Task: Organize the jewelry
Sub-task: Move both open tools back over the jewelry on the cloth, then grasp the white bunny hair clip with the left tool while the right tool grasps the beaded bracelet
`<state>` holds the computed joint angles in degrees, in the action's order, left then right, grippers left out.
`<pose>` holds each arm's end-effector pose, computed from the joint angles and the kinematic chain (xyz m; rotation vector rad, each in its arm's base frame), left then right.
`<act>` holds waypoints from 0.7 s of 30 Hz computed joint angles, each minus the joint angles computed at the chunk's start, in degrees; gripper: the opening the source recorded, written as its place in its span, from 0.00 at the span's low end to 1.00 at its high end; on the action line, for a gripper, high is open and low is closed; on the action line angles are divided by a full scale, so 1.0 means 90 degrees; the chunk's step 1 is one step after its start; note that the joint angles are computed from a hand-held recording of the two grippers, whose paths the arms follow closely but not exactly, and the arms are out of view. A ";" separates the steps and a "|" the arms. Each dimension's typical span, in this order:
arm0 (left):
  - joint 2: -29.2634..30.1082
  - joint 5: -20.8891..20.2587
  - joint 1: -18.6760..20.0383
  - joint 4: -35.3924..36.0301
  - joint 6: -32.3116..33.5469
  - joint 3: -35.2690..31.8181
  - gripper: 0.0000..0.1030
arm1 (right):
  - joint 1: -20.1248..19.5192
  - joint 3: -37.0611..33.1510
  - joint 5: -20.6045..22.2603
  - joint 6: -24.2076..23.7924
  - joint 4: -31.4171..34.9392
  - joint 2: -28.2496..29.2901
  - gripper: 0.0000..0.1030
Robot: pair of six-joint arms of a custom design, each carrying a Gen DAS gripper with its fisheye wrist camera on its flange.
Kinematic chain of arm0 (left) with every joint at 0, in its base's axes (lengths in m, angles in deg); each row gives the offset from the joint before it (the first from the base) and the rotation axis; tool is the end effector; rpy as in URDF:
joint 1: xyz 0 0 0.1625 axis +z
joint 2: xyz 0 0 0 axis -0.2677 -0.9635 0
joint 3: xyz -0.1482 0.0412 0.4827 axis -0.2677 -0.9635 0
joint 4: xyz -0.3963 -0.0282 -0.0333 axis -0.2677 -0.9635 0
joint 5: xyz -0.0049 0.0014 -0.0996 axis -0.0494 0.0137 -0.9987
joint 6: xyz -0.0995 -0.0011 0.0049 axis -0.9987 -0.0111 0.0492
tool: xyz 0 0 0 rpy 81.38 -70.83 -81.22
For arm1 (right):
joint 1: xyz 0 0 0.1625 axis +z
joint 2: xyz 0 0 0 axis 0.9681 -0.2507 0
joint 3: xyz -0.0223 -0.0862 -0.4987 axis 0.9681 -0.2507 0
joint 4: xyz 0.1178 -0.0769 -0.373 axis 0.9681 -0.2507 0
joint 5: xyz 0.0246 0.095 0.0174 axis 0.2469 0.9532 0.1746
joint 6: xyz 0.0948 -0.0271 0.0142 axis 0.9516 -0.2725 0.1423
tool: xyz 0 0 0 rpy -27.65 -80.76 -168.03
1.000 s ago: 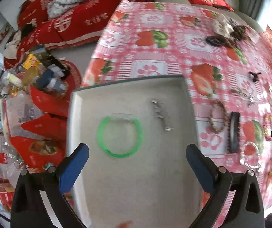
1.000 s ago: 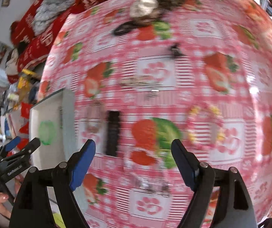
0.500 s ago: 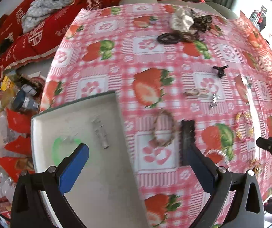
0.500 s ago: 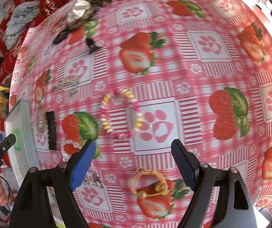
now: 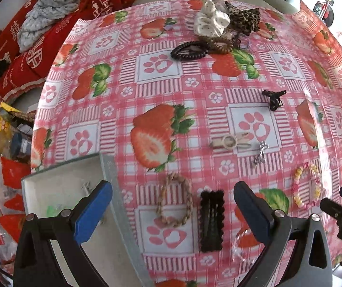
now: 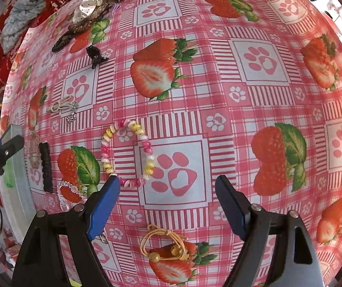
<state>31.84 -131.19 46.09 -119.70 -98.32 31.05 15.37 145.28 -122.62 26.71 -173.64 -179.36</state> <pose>-0.3959 -0.4509 0.0204 0.8551 2.2264 -0.0044 0.0722 -0.2796 0.3370 -0.5639 -2.3810 0.5444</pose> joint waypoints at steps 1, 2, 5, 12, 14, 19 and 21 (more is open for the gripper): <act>0.0053 0.0007 0.0012 -0.0037 0.0062 -0.0033 1.00 | 0.0005 -0.0024 -0.0021 -0.0031 0.0010 0.0046 0.81; 0.0096 0.0025 0.0022 -0.0076 0.0134 -0.0056 1.00 | 0.0008 -0.0051 -0.0057 -0.0084 0.0034 0.0085 0.81; 0.0254 0.0020 0.0076 0.0032 0.0350 -0.0206 0.88 | -0.0007 -0.0088 -0.0087 -0.0227 0.0022 0.0169 0.81; 0.0559 -0.0028 0.0112 -0.0231 0.1128 -0.0309 0.86 | -0.0207 -0.0158 -0.0054 -0.0384 -0.0067 0.0421 0.81; 0.0670 -0.0048 0.0119 -0.0226 0.1332 -0.0368 0.72 | -0.0238 -0.0160 -0.0098 -0.0452 -0.0117 0.0489 0.81; 0.0881 -0.0212 0.0210 -0.0401 0.1637 -0.0511 0.69 | -0.0169 -0.0098 -0.0303 -0.0645 -0.0385 0.0726 0.81; 0.0943 -0.0293 0.0227 -0.0475 0.1785 -0.0583 0.69 | -0.0074 -0.0114 -0.0474 -0.0725 -0.0466 0.0912 0.81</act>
